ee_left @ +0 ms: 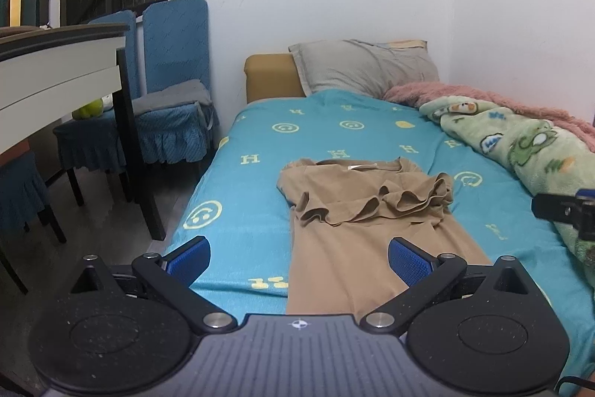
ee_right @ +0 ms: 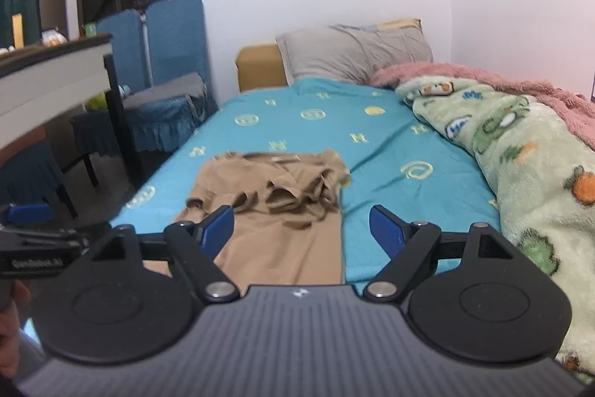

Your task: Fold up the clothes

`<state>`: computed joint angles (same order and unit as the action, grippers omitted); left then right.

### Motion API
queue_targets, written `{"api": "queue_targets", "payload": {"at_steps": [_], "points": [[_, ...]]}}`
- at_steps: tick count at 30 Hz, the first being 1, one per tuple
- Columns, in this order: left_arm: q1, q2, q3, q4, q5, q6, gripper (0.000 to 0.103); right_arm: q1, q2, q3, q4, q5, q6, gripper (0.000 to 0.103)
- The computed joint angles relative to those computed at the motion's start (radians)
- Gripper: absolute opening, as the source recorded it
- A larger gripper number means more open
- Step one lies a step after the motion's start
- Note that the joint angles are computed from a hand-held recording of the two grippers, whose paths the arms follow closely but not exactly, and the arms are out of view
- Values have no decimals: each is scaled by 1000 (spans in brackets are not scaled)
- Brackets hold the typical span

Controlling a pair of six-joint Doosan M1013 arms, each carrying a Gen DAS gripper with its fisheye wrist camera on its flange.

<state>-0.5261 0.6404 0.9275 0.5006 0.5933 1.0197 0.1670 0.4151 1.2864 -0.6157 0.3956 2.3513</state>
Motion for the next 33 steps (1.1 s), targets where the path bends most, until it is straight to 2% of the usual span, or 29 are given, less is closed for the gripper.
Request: {"api": "queue_targets", "payload": {"at_steps": [11, 14, 17, 19, 22, 24, 26, 28, 30, 32, 33], "points": [[7, 22, -45, -56, 80, 21, 103, -4, 5, -8, 36, 40, -3, 82], [9, 27, -56, -88, 95, 42, 103, -12, 8, -17, 121, 55, -54, 82], [19, 38, -78, -167, 128, 78, 103, -47, 9, -20, 417, 59, -197, 82], [40, 55, -116, -330, 181, 158, 103, -78, 11, -17, 641, 71, -265, 81], [84, 109, -209, -604, 328, 225, 103, -116, 13, 3, 891, 82, -275, 82], [109, 153, -276, -716, 429, 190, 101, -137, 16, 22, 1049, 85, -278, 83], [132, 195, -333, -799, 496, 123, 101, -151, 25, 34, 1196, 101, -290, 82], [148, 230, -375, -869, 529, 62, 98, -160, 41, 35, 1315, 130, -296, 76], [161, 263, -411, -933, 548, 5, 96, -160, 59, 31, 1380, 148, -275, 76], [165, 282, -425, -962, 534, -48, 95, -158, 79, 19, 1408, 166, -244, 73], [165, 282, -416, -969, 505, -62, 95, -155, 90, 11, 1404, 171, -221, 71]]}}
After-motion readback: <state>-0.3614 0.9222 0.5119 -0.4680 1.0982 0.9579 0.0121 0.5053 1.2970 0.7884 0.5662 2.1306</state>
